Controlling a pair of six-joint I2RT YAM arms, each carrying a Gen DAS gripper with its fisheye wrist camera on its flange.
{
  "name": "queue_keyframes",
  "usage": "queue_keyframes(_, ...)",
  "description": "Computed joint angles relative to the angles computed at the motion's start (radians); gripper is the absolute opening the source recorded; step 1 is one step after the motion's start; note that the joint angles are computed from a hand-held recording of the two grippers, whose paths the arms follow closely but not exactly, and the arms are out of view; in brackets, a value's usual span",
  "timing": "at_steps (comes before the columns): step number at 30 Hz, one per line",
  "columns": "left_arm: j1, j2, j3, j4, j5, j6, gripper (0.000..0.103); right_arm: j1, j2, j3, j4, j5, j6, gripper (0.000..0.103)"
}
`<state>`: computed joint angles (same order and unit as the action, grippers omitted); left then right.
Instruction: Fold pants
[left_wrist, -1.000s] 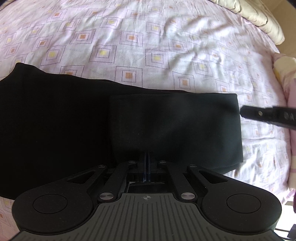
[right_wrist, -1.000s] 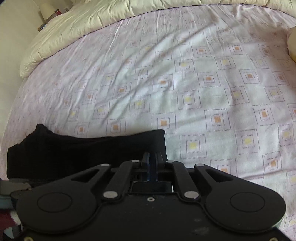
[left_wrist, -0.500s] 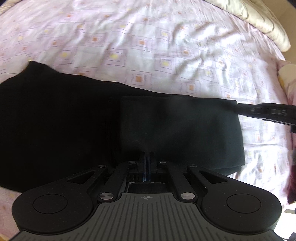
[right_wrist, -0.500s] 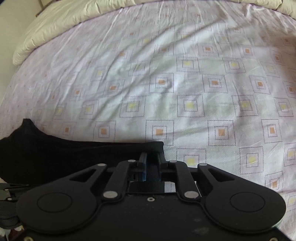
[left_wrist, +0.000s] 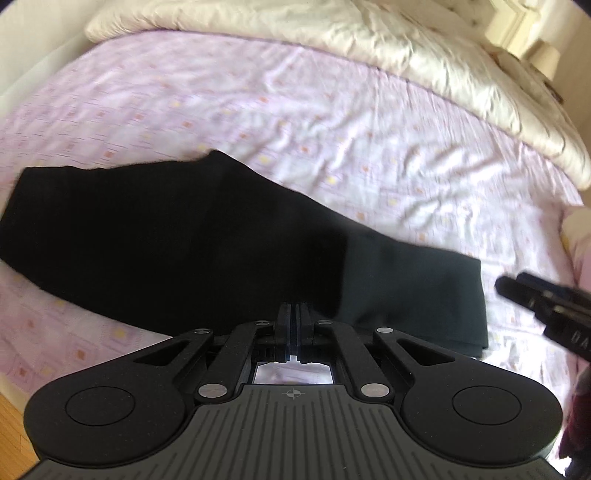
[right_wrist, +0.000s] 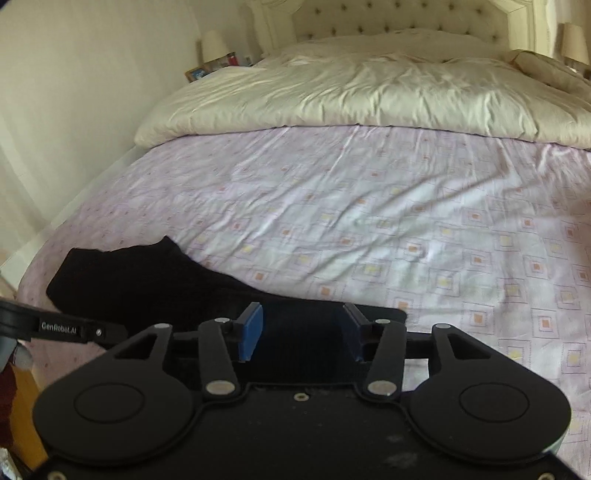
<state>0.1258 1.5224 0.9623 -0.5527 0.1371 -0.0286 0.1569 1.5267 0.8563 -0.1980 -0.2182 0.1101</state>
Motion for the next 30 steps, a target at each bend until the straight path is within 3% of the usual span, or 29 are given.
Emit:
queue_keyframes(2,0.012,-0.046,-0.022,0.016,-0.043,0.002,0.004,0.035,0.035,0.07,-0.1,0.015,0.021,0.052)
queue_keyframes(4,0.018,-0.085,-0.048,0.045,-0.116,0.022,0.012,0.078,0.065,0.12,-0.166,0.045,0.06,0.052)
queue_keyframes(6,0.009,-0.114,-0.073,0.078,-0.204,0.061,0.012,0.108,0.056,0.12,-0.164,0.036,0.096,0.052)
queue_keyframes(8,0.023,-0.117,-0.082,0.102,-0.227,0.117,0.012,0.14,0.041,0.119,-0.151,0.04,0.134,0.052)
queue_keyframes(11,0.121,-0.062,-0.051,0.09,-0.119,0.203,0.012,0.22,0.036,0.144,-0.163,0.101,0.205,0.052)
queue_keyframes(14,0.227,0.026,0.017,0.045,-0.011,0.275,0.012,0.328,0.063,0.189,-0.18,0.247,0.333,0.052)
queue_keyframes(18,0.363,0.14,0.124,0.014,0.077,0.405,0.012,0.435,0.149,0.285,-0.205,0.286,0.448,0.044)
queue_keyframes(20,0.43,0.175,0.175,-0.023,0.122,0.481,0.012,0.48,0.209,0.344,-0.215,0.29,0.513,0.025)
queue_keyframes(21,0.462,0.213,0.216,-0.041,0.146,0.52,0.012,0.5,0.249,0.383,-0.228,0.288,0.535,0.005)
queue_keyframes(24,0.53,0.307,0.319,-0.068,0.187,0.602,0.012,0.553,0.37,0.507,-0.277,0.302,0.611,0.003)
queue_keyframes(30,0.627,0.53,0.592,-0.181,0.247,0.591,0.012,0.609,0.572,0.762,-0.369,0.339,0.703,0.004)
